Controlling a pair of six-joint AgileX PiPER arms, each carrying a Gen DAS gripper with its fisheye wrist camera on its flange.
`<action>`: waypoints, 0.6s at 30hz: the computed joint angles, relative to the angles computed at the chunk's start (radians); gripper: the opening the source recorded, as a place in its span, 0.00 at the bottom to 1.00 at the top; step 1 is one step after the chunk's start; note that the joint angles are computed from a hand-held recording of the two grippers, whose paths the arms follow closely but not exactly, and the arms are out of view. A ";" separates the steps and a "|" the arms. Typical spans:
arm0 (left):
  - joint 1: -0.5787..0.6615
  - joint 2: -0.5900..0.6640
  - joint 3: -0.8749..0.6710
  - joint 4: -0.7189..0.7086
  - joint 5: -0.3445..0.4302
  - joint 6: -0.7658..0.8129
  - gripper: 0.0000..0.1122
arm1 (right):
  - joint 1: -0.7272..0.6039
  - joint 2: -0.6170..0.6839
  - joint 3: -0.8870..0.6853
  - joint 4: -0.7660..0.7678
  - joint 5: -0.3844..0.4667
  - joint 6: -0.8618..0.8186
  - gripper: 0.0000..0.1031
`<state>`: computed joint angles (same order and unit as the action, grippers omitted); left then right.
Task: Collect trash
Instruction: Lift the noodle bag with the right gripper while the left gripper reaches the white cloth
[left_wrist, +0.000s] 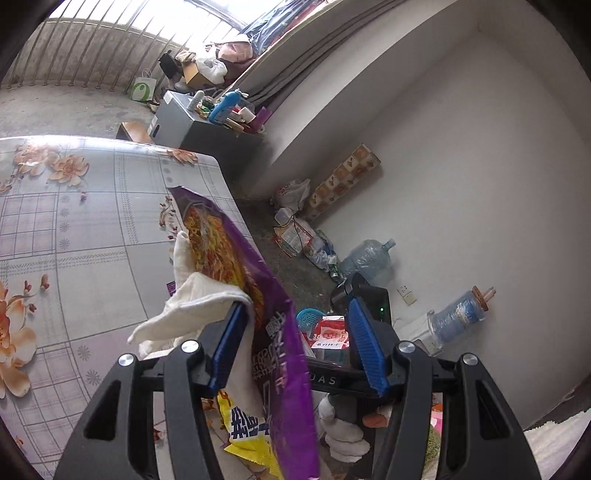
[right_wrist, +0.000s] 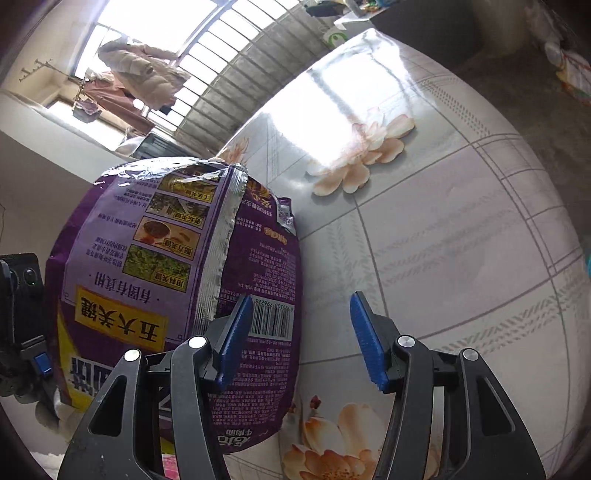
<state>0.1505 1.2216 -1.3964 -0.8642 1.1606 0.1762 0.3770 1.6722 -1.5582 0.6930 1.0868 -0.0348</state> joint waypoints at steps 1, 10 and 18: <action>-0.031 0.011 -0.011 0.014 -0.012 -0.014 0.49 | -0.005 -0.006 0.005 -0.009 -0.010 0.004 0.52; -0.352 0.149 -0.099 0.189 -0.135 -0.154 0.50 | -0.176 -0.153 0.216 0.074 -0.141 -0.024 0.52; -0.484 0.141 0.002 0.220 -0.231 -0.196 0.63 | -0.361 -0.246 0.404 0.256 -0.126 -0.143 0.52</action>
<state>-0.3331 1.3627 -1.3940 -0.6444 0.9294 -0.0199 0.0155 1.4265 -1.1544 0.9486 0.9607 -0.1775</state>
